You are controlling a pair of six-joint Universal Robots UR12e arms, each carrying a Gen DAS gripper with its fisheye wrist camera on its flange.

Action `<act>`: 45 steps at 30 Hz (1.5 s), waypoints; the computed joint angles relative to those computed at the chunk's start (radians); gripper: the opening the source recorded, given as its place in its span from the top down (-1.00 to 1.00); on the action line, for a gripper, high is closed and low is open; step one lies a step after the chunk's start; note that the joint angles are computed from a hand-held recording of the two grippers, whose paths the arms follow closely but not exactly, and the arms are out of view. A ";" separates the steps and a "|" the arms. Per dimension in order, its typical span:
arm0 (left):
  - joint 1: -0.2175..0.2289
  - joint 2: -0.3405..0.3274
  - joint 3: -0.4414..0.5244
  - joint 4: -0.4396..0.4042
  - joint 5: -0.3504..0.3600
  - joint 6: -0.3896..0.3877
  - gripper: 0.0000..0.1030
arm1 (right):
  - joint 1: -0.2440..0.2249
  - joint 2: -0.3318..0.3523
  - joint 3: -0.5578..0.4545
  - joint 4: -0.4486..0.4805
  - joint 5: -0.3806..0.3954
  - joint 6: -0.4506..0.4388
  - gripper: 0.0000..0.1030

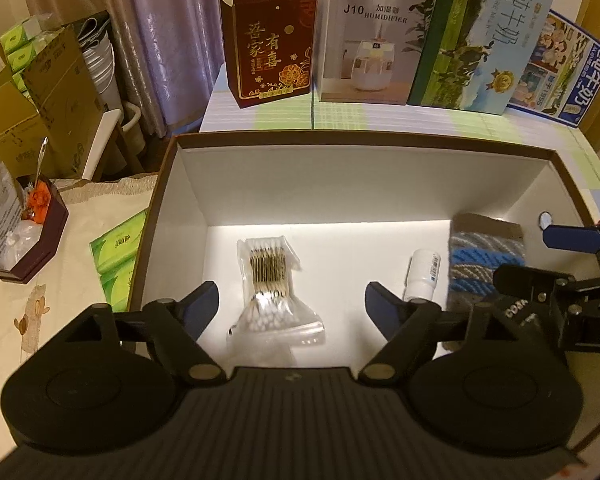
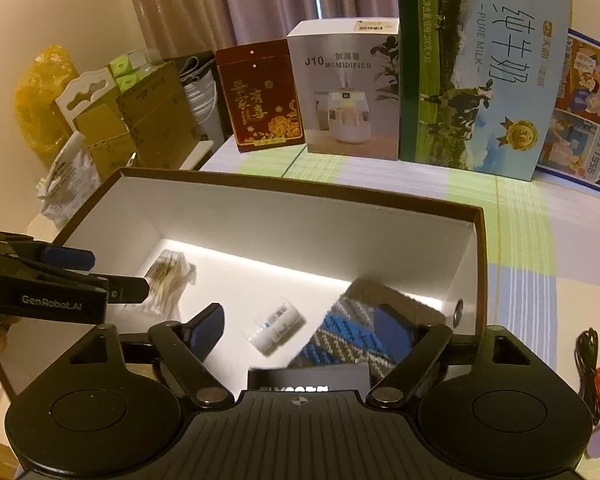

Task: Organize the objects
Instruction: 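Open both tools to drop the swab pack and bottle into the box, then withdraw both tools from the box toward the purple tube and blue box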

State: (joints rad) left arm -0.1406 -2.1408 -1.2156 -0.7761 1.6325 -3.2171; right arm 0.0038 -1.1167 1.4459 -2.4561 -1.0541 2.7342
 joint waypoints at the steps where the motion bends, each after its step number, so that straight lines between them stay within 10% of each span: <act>1: 0.000 0.006 -0.006 0.002 0.000 -0.002 -0.52 | -0.001 -0.004 0.004 0.001 0.001 -0.003 -0.64; 45: -0.080 0.212 -0.243 0.067 0.004 -0.120 -0.66 | -0.095 -0.217 0.202 0.072 0.056 -0.064 -0.90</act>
